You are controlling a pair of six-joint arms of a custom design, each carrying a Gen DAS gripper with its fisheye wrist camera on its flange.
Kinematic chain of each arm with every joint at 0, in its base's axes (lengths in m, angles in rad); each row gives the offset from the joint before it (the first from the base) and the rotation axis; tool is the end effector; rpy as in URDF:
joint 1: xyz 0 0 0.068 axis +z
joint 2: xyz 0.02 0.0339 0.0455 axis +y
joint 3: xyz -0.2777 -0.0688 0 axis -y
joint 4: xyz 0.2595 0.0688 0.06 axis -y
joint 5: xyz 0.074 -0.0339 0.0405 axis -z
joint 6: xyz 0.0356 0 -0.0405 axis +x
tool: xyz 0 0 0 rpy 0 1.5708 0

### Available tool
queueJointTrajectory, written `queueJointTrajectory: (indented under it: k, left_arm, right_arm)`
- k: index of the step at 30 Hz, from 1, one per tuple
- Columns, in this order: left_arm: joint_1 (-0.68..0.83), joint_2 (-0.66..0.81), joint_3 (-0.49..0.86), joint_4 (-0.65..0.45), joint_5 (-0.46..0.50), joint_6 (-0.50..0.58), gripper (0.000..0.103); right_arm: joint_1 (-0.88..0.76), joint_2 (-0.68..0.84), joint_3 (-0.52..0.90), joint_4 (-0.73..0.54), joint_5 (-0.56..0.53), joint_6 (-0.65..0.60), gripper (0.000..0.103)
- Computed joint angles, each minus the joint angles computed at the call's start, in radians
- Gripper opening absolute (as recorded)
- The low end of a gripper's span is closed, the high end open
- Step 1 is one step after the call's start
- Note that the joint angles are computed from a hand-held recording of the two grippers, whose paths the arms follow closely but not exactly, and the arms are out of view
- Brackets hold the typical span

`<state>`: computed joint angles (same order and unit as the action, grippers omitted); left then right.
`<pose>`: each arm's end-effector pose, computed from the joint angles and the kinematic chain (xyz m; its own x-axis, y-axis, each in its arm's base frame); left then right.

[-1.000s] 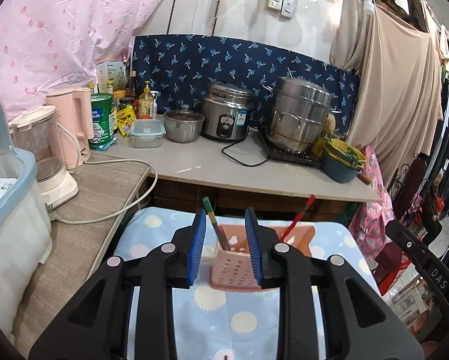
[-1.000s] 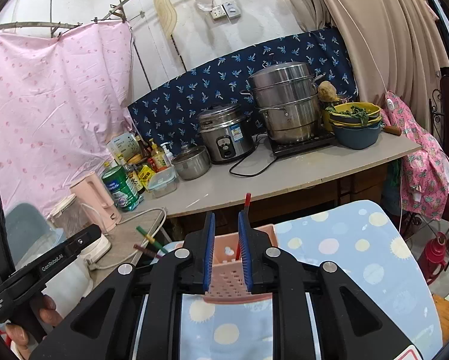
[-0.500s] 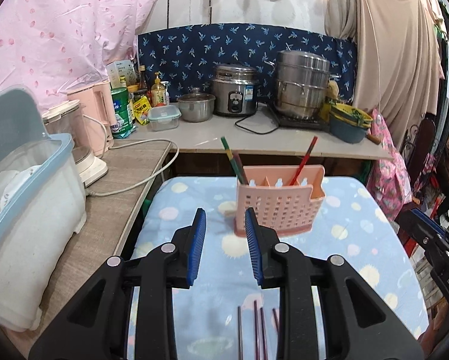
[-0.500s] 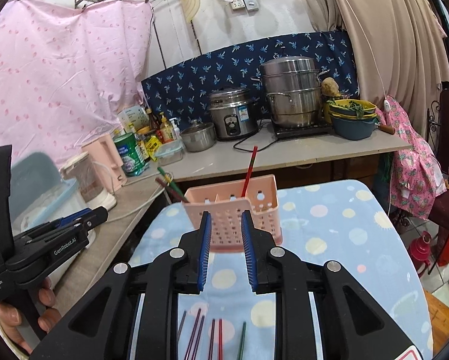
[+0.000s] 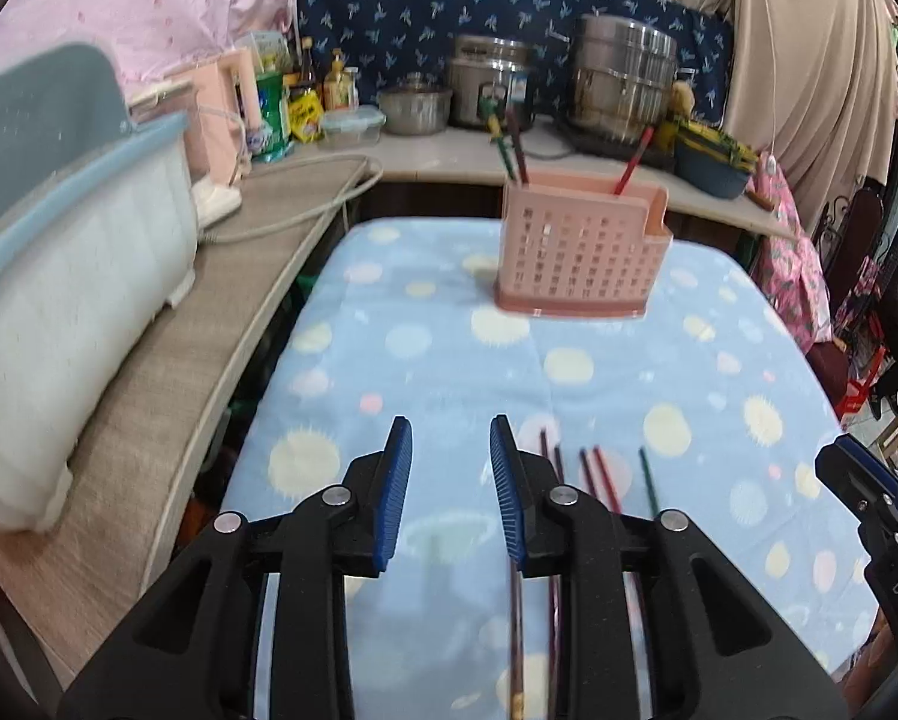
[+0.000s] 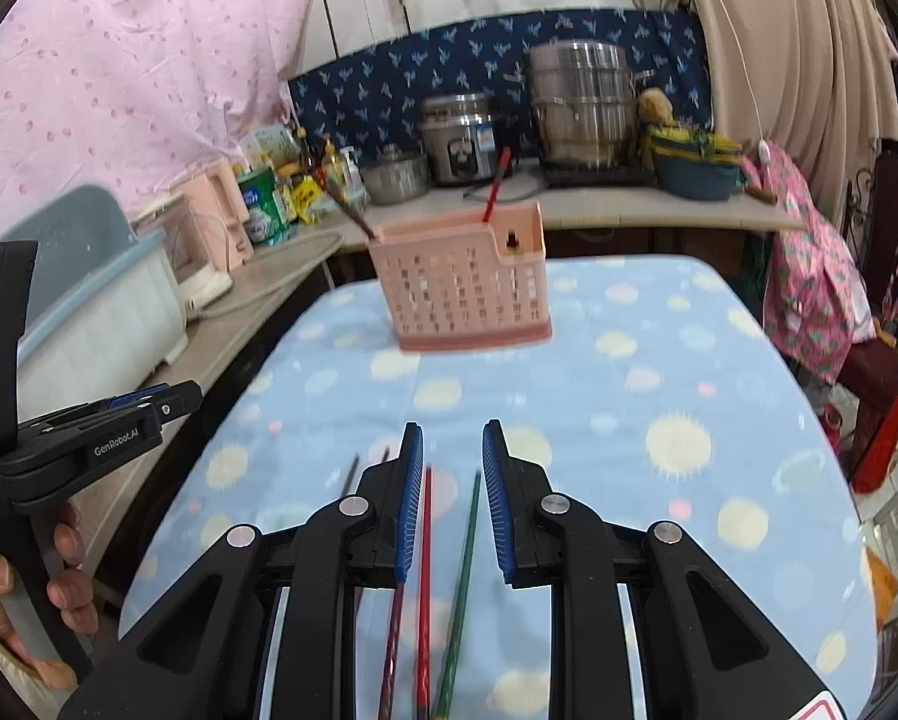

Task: Organize utensils
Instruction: 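Move both open tools back over the remaining chopsticks on the cloth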

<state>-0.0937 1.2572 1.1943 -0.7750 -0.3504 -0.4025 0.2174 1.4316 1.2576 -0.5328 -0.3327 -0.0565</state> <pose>0.2689 -0.0130 0.3414 -0.6257 -0.3107 -0.7155 -0.4194 0.9074 -0.0273 0.3190 0.0824 0.3328 -0.6079 -0.1889 -0.7712 -0.4815 0.8601 0.1688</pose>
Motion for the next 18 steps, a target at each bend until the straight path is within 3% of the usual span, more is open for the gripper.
queueJointTrajectory:
  k: [7, 18]
  left_arm:
    - [-0.038, -0.057, -0.157, 0.000, -0.003, -0.034, 0.026]
    - [-0.096, -0.099, -0.304, -0.011, 0.023, -0.103, 0.026]
  right_arm:
    - [-0.016, -0.074, -0.179, 0.000, 0.024, -0.043, 0.021]
    - [-0.016, -0.110, -0.323, -0.018, 0.037, -0.066, 0.021]
